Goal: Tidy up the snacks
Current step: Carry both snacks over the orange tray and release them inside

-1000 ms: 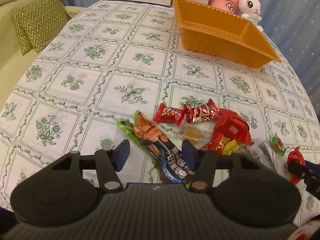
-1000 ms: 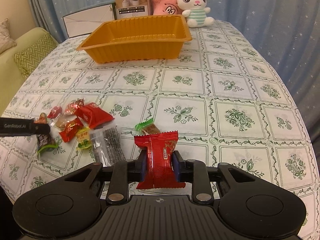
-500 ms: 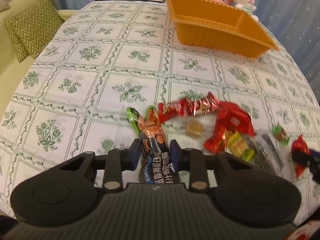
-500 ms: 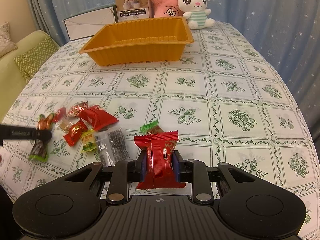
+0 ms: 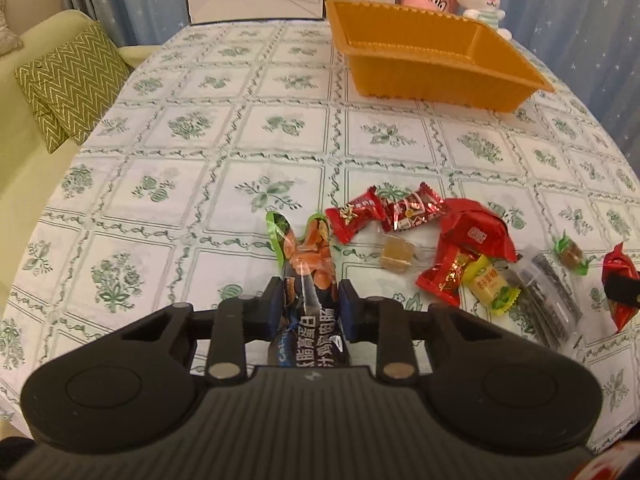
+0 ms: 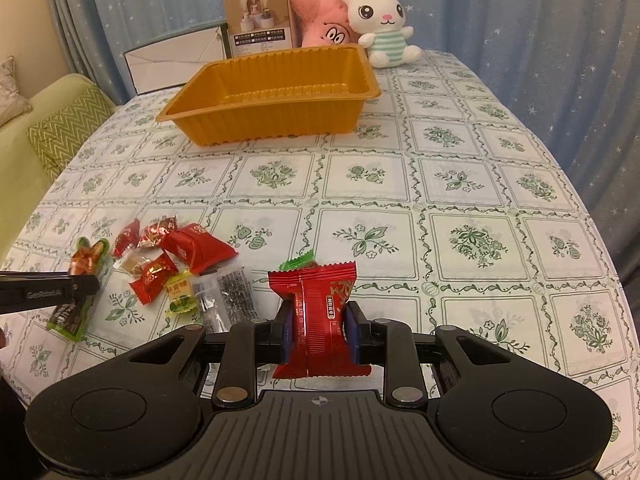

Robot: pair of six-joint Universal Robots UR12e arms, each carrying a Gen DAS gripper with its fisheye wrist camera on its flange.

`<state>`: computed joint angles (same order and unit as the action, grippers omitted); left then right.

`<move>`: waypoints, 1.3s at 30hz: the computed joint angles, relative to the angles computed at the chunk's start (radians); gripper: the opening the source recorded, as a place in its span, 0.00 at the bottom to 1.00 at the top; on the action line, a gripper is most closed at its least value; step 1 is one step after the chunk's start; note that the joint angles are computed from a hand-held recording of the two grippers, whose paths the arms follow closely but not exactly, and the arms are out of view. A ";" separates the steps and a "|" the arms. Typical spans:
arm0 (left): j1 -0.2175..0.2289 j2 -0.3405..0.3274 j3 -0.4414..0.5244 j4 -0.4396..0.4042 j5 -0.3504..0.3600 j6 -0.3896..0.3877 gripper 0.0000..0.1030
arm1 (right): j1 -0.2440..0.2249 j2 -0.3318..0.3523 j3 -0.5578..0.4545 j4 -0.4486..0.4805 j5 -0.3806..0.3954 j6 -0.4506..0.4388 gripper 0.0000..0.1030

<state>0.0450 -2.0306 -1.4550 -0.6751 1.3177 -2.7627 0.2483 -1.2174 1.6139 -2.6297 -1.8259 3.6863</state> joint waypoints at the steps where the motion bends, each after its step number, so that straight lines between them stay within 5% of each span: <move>1: 0.002 0.003 0.000 0.002 -0.006 -0.002 0.25 | 0.001 -0.001 0.000 -0.003 -0.002 0.002 0.26; 16: -0.014 -0.038 0.136 -0.068 -0.173 0.062 0.25 | -0.027 0.032 -0.072 -0.086 0.036 -0.019 0.26; 31: -0.083 -0.315 0.627 -0.235 -0.251 0.064 0.25 | -0.129 0.210 -0.364 -0.066 0.134 -0.062 0.26; 39: -0.098 -0.429 0.807 -0.312 -0.253 0.068 0.25 | -0.139 0.284 -0.475 -0.020 0.124 -0.112 0.26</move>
<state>-0.0528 -2.4597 -0.6481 -0.9871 1.0645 -2.6944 0.1089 -0.9336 1.1394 -2.6492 -1.7022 3.5745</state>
